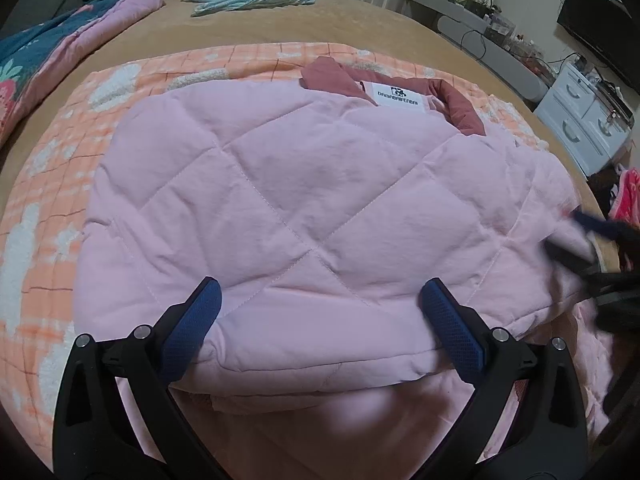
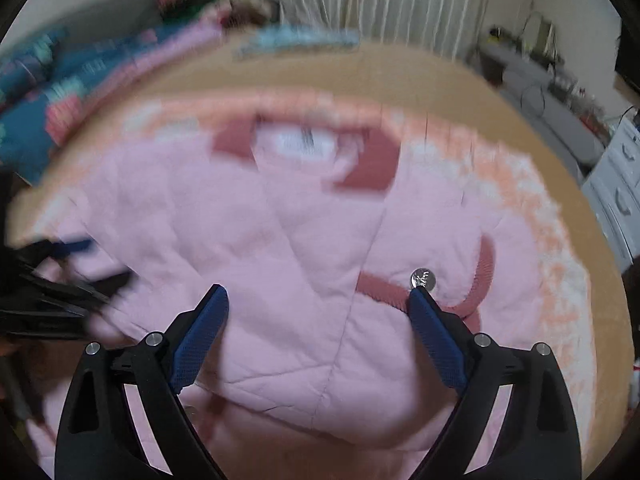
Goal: Fold large clothes
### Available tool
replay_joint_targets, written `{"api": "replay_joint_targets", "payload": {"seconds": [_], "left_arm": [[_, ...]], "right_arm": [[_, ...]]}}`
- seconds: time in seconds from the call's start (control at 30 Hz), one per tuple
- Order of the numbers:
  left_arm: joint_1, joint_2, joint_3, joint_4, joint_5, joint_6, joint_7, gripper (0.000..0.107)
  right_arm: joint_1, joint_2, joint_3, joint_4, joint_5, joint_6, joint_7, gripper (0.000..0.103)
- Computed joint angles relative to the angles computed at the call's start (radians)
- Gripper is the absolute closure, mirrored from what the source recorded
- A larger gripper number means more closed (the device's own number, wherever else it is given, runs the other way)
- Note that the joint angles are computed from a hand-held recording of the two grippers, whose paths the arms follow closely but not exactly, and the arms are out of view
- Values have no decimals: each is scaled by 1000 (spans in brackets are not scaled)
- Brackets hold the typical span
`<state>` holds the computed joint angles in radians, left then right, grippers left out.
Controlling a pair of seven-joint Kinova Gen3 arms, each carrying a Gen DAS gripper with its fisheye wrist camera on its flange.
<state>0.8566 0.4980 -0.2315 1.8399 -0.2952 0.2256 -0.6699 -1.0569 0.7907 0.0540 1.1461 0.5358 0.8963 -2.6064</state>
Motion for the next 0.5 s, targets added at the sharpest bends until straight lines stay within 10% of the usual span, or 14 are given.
{"api": "replay_joint_targets", "payload": {"seconds": [0.5], "left_arm": [[166, -40, -127, 35, -112, 39, 156, 13]], "right_arm": [[-88, -7, 71, 125, 69, -94, -236, 4]]}}
